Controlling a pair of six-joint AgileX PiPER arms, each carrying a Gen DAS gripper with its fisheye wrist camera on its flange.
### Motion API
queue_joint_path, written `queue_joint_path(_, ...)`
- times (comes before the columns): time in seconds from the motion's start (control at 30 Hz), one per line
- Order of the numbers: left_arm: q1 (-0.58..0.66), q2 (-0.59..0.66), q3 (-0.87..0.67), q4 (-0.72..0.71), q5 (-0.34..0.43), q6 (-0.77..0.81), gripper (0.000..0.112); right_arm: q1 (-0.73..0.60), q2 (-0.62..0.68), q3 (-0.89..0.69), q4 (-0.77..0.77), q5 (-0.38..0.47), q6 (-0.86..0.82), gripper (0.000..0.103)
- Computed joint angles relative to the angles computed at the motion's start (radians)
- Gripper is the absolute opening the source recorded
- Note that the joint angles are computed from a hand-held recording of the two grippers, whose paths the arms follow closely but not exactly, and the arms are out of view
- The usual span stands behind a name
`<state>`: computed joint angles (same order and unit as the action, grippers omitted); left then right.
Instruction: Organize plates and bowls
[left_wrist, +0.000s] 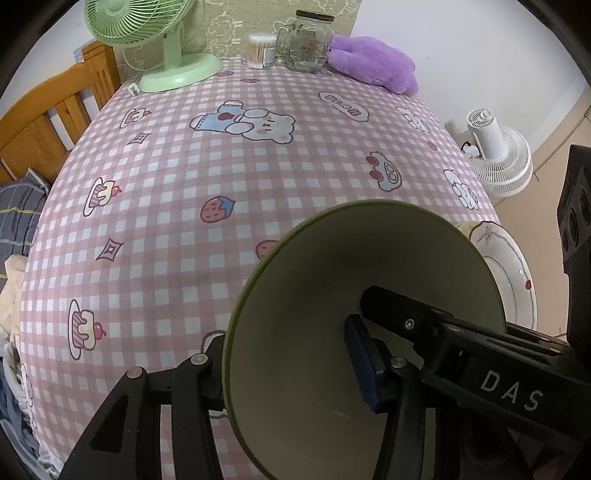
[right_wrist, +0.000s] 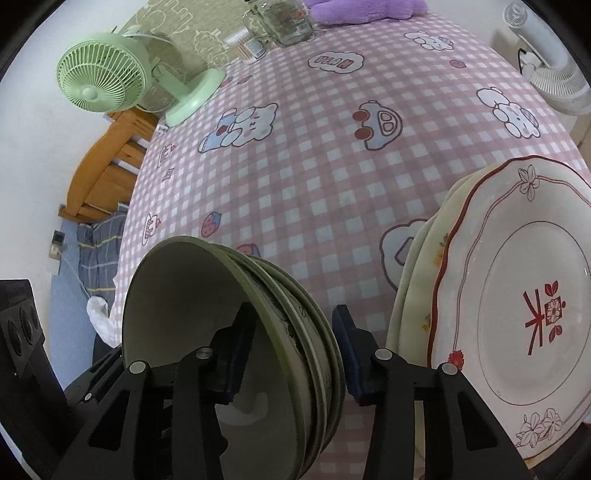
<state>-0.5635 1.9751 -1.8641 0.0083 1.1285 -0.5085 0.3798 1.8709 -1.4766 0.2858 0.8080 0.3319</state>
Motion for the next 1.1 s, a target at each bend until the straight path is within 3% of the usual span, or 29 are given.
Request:
queue_joint_path(0.33,0.018,-0.019,0.013,-0.045,0.027,0.01,0.049,0.034,0.012,-0.049,-0.077,0.053,0.055,0.046)
queue_joint_path(0.53,0.029,-0.076,0.063,-0.062,-0.003,0.05,0.048,0.073,-0.009,-0.053,-0.15,0.06,0.151,0.046)
queue_joint_path(0.8,0.041,-0.124,0.043,-0.078,0.022,0.077,0.048,0.136,-0.061,-0.086,-0.259,0.11,0.294,0.046)
queue_joint_path(1.1,0.008,-0.139,0.001,-0.024,0.061,0.019,0.048,0.142,-0.104,-0.091,-0.264,0.122,0.294,0.046)
